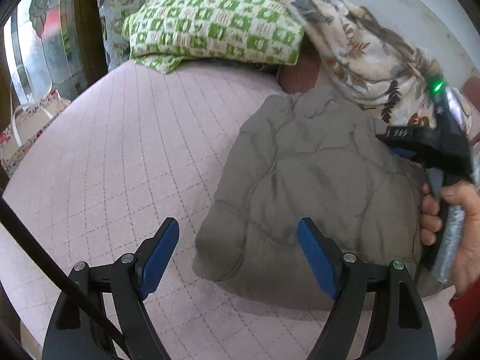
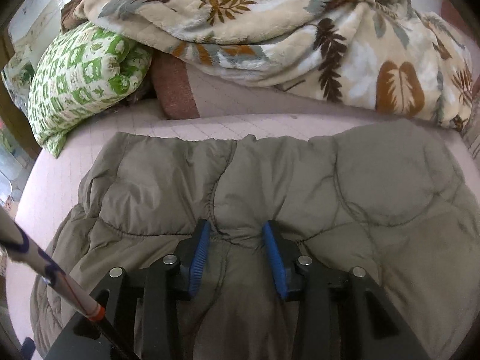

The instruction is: Fold large clothes

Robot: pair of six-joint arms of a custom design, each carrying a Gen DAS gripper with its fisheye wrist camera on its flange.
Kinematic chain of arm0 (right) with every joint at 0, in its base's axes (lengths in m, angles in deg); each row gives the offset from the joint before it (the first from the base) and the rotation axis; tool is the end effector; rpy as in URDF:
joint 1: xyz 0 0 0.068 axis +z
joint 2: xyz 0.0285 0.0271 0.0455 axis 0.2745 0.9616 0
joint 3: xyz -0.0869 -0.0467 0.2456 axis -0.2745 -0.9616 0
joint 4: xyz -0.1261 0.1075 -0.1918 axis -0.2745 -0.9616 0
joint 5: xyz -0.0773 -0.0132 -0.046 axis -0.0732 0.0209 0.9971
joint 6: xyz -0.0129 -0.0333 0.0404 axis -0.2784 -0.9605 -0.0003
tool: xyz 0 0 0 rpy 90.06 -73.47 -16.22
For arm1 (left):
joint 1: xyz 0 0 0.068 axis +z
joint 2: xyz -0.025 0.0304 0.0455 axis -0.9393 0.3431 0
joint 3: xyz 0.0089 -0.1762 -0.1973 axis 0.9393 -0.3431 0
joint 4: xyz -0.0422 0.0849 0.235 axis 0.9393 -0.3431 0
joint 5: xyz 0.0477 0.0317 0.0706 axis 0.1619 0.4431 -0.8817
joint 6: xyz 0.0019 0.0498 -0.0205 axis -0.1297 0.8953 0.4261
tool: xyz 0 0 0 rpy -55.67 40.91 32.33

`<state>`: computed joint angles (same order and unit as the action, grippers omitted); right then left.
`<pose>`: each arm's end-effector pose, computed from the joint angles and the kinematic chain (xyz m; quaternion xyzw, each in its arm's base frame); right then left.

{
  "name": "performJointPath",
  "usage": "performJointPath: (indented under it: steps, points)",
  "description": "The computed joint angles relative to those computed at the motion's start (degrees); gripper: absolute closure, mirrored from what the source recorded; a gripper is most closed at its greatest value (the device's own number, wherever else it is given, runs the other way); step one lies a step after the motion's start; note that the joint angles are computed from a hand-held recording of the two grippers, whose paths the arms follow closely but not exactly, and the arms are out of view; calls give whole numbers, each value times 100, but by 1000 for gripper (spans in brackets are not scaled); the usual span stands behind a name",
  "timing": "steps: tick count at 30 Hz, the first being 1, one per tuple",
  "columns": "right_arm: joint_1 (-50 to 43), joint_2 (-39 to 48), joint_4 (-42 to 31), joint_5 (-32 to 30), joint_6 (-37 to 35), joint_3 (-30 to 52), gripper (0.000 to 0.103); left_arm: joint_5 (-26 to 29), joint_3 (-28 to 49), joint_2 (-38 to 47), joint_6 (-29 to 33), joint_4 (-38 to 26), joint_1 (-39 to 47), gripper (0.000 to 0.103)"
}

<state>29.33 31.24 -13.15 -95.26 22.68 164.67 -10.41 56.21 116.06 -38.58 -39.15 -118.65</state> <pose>0.3805 0.0941 0.2925 -0.1107 0.9472 0.0846 0.2888 0.1369 -0.1244 0.3106 -0.2178 0.9141 0.0205 0.3414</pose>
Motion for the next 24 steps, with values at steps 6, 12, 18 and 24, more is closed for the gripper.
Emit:
performJointPath:
  steps: [6, 12, 18, 24]
  points:
    - [-199, -1506, -30, -960, -237, -907, 62, -432, 543, 604, 120, -289, -239, 22]
    - [-103, -1900, 726, -537, -656, -2121, 60, 168, 303, 1160, 812, 303, 471, 20]
    - [30, -1762, 587, -101, -690, -1831, 54, -185, 694, 1114, 616, 78, 88, 22]
    - [-1242, -2622, 141, -1050, -1288, -2233, 54, -71, 794, 1518, 696, 42, 50, 22]
